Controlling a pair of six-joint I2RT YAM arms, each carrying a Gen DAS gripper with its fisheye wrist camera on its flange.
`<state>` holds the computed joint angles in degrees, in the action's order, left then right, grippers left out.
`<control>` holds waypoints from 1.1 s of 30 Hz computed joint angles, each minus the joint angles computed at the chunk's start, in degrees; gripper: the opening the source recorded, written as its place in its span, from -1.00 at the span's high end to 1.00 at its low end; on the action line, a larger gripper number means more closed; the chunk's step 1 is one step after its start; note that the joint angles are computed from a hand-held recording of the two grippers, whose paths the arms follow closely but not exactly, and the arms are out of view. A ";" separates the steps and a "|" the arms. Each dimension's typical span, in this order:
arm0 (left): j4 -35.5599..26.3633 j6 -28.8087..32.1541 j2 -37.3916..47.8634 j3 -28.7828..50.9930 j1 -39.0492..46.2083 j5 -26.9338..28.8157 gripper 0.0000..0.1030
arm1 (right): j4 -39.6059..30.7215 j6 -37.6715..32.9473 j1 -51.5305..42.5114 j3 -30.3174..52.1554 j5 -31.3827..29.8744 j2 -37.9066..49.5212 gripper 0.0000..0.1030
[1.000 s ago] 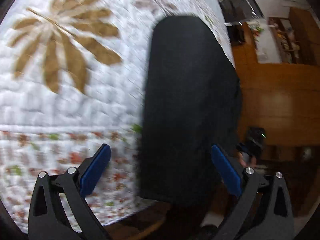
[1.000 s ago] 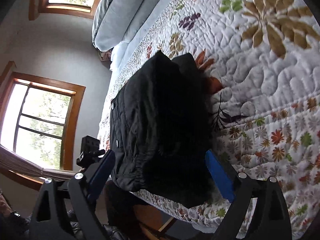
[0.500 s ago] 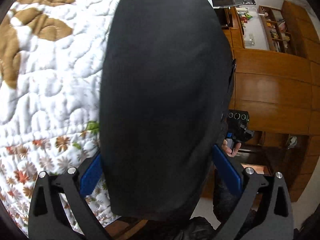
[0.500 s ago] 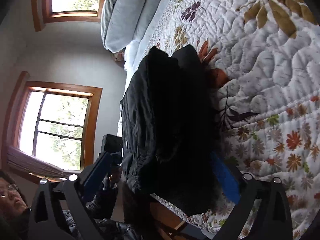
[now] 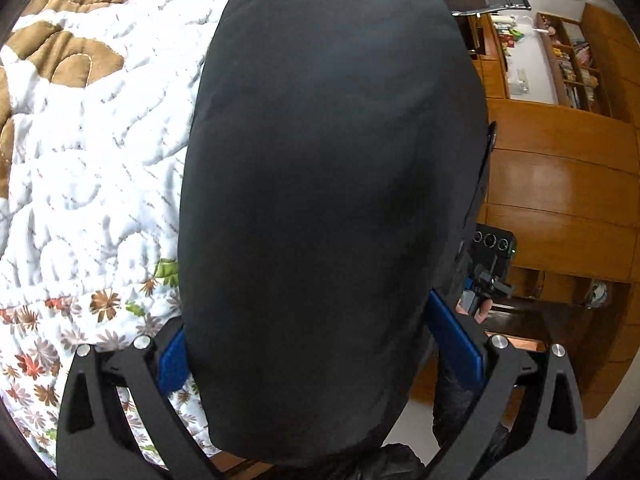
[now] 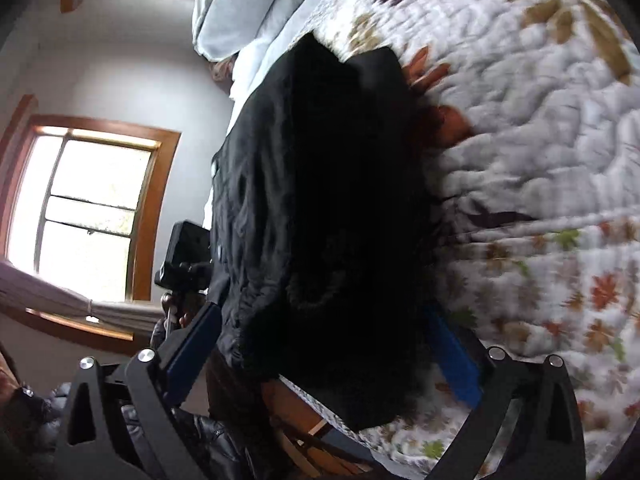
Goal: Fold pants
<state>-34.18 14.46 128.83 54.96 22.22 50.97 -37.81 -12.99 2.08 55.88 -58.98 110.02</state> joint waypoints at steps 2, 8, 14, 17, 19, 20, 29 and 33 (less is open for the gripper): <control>0.49 -1.32 -0.57 -0.16 -0.80 0.04 -0.94 | 2.80 2.50 1.36 -0.91 1.21 -0.15 -0.89; 0.69 -3.41 -0.50 0.05 0.00 0.08 -0.94 | 11.57 7.22 3.84 -5.62 3.42 -4.77 -0.08; 5.98 -5.22 -3.89 -2.83 -1.54 0.42 -0.93 | 17.94 11.05 6.25 -10.08 5.56 -11.71 0.20; 7.90 -4.62 -4.61 -3.67 -0.37 2.75 -0.92 | 19.45 12.58 7.62 -9.62 5.21 -12.04 0.22; 8.02 -4.52 -4.71 -3.32 0.96 3.71 -0.90 | 20.82 14.85 9.46 -9.10 5.62 -12.43 0.22; 8.26 -4.58 -4.88 -3.11 1.66 3.84 -0.87 | 21.93 16.55 10.83 -8.73 5.67 -12.55 0.22; 3.23 -3.30 -1.21 6.63 8.09 2.91 -0.70 | 30.43 27.75 18.82 2.21 6.64 -2.78 0.23; -0.92 -3.42 1.04 12.83 10.37 2.13 -0.70 | 28.98 29.80 21.54 12.94 6.88 5.40 0.23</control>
